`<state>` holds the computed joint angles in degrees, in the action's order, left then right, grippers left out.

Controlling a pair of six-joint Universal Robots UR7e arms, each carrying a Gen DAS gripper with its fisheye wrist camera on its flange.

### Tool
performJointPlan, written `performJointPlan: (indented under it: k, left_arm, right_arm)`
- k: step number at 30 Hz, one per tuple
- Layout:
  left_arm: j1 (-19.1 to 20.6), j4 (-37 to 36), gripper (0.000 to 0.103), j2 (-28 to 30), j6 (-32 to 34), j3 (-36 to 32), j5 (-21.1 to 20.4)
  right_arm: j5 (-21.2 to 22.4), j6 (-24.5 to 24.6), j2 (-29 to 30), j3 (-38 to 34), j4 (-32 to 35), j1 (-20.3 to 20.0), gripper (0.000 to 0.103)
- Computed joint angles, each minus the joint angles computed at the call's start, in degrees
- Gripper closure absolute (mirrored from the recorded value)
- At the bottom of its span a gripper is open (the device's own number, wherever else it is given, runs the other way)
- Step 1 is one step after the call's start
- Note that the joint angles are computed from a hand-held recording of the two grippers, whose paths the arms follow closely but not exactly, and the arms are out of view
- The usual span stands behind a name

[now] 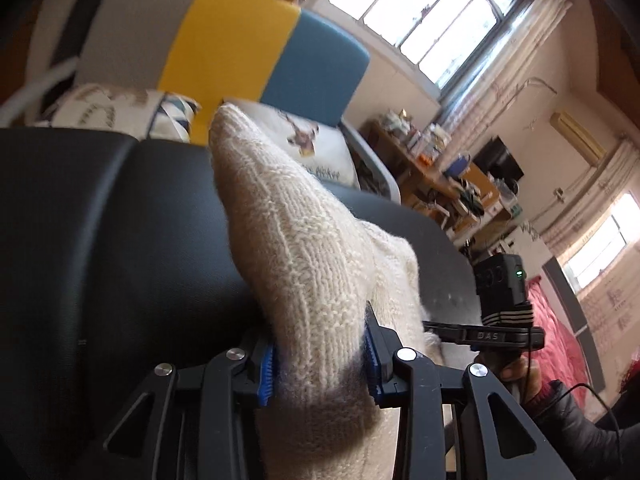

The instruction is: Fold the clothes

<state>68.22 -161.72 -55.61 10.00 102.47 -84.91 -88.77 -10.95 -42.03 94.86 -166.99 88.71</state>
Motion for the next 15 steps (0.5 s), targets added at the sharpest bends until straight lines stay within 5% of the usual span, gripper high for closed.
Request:
performJointPlan:
  k: [6,15]
  left_arm:
    - [0.7,-7.0,0.067,-7.4,-2.4,6.1,5.1]
    - [5.5,-17.5,0.067,-15.6,-9.1,12.6,13.5]
  right_arm:
    - [1.7,-4.6,7.0,-11.7,8.8,4.5,0.079]
    - [-1.3,-13.5,23.1,-37.8,31.4,11.2,0.079]
